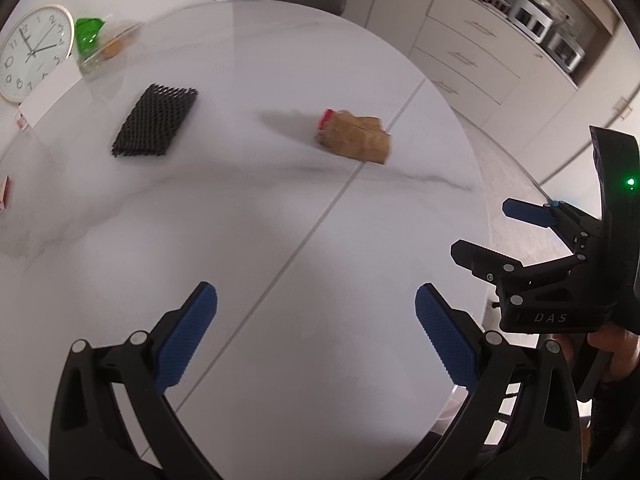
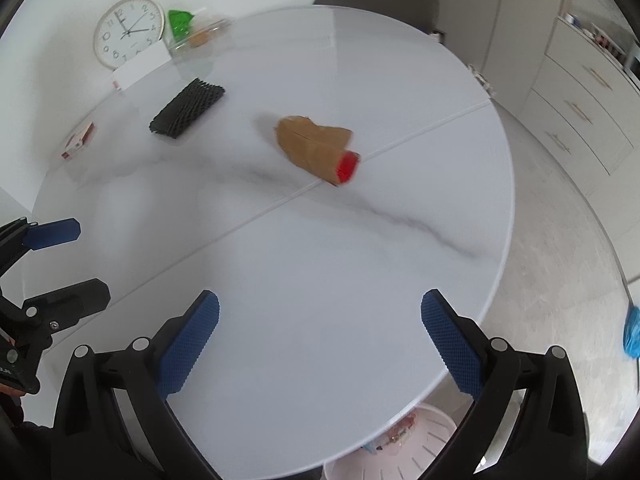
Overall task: Collect trash
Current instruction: 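Grasp the cardboard with red plastic with the right tool while the left tool grasps the black mesh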
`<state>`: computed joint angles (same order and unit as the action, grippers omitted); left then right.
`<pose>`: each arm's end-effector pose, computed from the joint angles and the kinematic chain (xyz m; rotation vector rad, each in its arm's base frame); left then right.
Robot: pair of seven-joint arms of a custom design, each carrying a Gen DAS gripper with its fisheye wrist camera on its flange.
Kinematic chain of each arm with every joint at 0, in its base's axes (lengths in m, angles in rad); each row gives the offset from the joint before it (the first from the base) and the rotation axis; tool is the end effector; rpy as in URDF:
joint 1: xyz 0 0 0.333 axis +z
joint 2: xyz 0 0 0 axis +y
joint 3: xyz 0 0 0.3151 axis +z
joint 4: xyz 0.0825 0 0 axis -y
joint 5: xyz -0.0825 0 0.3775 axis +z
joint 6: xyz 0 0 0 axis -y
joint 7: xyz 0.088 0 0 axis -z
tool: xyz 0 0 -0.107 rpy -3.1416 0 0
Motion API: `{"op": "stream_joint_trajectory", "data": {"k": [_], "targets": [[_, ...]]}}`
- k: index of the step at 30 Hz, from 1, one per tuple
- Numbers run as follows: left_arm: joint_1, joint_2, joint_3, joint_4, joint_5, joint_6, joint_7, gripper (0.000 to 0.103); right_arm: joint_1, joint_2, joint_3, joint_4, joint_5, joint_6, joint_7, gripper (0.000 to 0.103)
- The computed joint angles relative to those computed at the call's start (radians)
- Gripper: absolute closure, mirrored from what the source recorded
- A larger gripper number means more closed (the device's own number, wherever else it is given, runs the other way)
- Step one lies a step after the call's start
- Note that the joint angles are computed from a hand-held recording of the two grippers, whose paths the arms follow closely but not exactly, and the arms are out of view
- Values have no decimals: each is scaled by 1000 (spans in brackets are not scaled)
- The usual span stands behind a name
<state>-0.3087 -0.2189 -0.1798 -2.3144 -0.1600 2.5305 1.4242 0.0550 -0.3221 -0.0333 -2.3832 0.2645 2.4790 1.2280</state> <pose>0.4455 -0.2389 0.4789 -1.8276 2.3174 -0.6328 0.4741 0.0085 0.4907 -2.0896 1.7273 -0.2902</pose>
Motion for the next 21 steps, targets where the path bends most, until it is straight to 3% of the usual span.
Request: {"op": "stream_joint_trajectory", "data": {"k": [9, 13, 17, 20, 21], "targets": [[68, 79, 17, 39, 48, 18, -30, 8, 35, 300, 25, 271, -116, 12, -84, 3], [102, 111, 22, 56, 68, 22, -48, 8, 57, 453, 22, 426, -216, -27, -76, 3], [137, 151, 29, 85, 95, 30, -53, 8, 75, 526, 19, 501, -240, -52, -128, 4], [163, 196, 31, 124, 146, 37, -52, 8, 88, 572, 7, 553, -277, -102, -134, 23], [173, 211, 32, 138, 160, 42, -50, 8, 87, 579, 6, 562, -272, -115, -138, 35]]}}
